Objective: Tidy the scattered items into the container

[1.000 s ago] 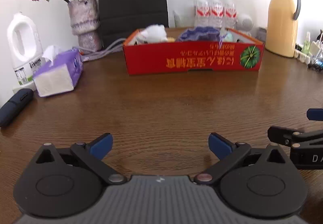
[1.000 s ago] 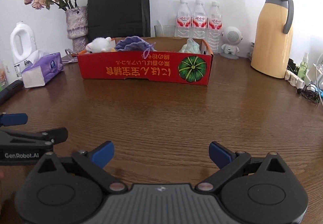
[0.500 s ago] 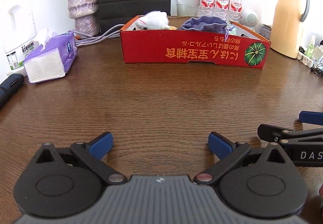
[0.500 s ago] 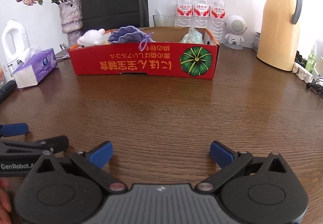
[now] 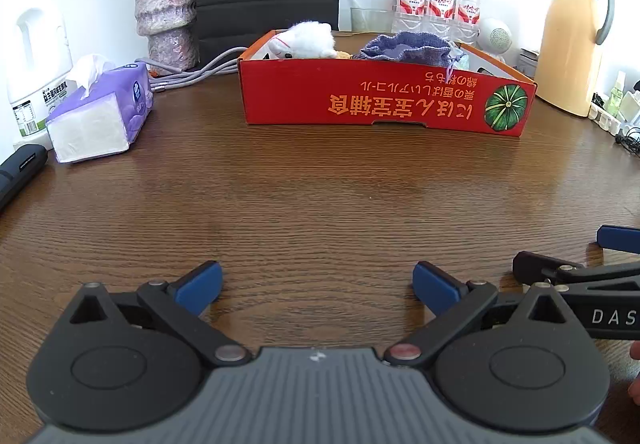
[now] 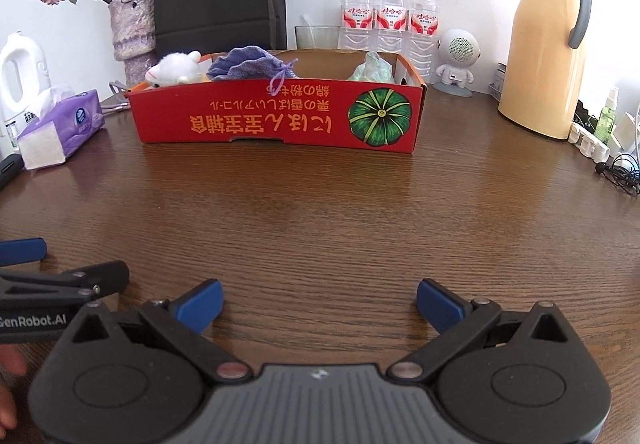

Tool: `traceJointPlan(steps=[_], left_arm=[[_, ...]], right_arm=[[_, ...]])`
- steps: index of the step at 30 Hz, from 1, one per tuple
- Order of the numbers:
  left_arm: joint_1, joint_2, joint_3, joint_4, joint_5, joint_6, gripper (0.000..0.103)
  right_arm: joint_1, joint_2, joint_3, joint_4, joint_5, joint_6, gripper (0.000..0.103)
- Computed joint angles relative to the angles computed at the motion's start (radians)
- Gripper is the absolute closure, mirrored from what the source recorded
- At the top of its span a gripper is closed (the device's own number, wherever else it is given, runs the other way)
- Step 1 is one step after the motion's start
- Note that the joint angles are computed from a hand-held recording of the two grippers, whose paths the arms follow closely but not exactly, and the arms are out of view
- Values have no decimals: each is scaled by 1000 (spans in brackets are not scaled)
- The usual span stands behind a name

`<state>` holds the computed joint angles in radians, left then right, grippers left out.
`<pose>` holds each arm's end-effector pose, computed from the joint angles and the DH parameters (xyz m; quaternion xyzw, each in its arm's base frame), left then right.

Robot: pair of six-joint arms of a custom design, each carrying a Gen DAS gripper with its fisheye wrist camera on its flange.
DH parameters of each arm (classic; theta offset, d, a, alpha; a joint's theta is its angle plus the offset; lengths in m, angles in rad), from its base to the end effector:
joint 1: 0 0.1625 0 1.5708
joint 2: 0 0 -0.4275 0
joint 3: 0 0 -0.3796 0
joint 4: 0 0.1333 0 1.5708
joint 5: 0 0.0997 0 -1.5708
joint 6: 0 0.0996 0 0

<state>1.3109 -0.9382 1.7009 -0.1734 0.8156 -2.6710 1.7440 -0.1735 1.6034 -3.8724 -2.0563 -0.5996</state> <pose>0.0581 -0.5660 0.1218 0.1305 0.8278 -0.4015 0.3694 0.1900 -0.5819 -0.1199 0.2376 -0.8533 0.3544 0.2997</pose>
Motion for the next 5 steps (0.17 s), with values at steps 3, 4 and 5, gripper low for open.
traceJointPlan(steps=[3, 4, 5], left_arm=[[2, -1, -1, 3, 6, 2, 0], [2, -1, -1, 4, 7, 2, 0], [2, -1, -1, 4, 7, 2, 0]], right_arm=[[0, 0, 0, 0, 0, 0, 0], [0, 0, 0, 0, 0, 0, 0], [0, 0, 0, 0, 0, 0, 0]])
